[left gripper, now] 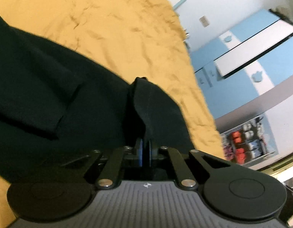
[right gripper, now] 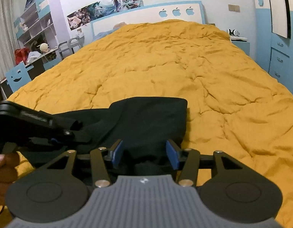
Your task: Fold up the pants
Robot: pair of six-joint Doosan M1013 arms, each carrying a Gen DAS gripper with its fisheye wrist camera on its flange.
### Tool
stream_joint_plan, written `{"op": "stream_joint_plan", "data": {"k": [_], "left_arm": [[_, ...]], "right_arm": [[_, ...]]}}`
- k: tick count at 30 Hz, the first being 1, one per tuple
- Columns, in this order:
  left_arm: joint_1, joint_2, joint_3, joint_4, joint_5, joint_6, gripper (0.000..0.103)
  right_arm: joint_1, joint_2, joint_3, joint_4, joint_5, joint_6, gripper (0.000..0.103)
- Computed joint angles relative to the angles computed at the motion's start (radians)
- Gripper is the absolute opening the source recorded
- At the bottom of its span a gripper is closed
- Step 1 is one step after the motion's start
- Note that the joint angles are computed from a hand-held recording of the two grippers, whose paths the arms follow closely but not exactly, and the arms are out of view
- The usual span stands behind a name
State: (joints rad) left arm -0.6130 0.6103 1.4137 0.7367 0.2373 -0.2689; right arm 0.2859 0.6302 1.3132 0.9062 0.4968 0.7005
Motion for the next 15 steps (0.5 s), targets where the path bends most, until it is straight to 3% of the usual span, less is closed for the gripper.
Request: {"op": "stream_joint_plan", "data": {"k": [3, 5, 6, 8, 10, 13, 15], "left_arm": [[-0.013, -0.036, 0.054, 0.314, -0.003, -0.326, 0.005], [-0.016, -0.052, 0.086, 0.430, 0.024, -0.465, 0.005], [-0.015, -0.053, 0.093, 0.411, 0.037, -0.456, 0.005], [0.000, -0.046, 0.099, 0.240, 0.015, -0.311, 0.006], [0.005, -0.033, 0.090, 0.083, 0.042, -0.166, 0.009], [0.002, -0.021, 0.082, 0.018, 0.080, -0.084, 0.010], [0.001, -0.021, 0.086, 0.004, 0.081, -0.061, 0.014]], "right_arm": [[-0.006, -0.002, -0.001, 0.073, 0.027, -0.067, 0.047], [-0.003, -0.001, -0.007, 0.089, 0.045, -0.100, 0.047], [0.000, 0.000, -0.009, 0.091, 0.047, -0.112, 0.047], [0.010, 0.007, -0.019, 0.069, 0.054, -0.111, 0.047], [0.028, 0.020, -0.040, -0.063, 0.054, -0.024, 0.047], [0.059, 0.049, -0.087, -0.380, 0.118, 0.146, 0.047], [0.066, 0.042, -0.079, -0.417, 0.111, 0.126, 0.047]]}}
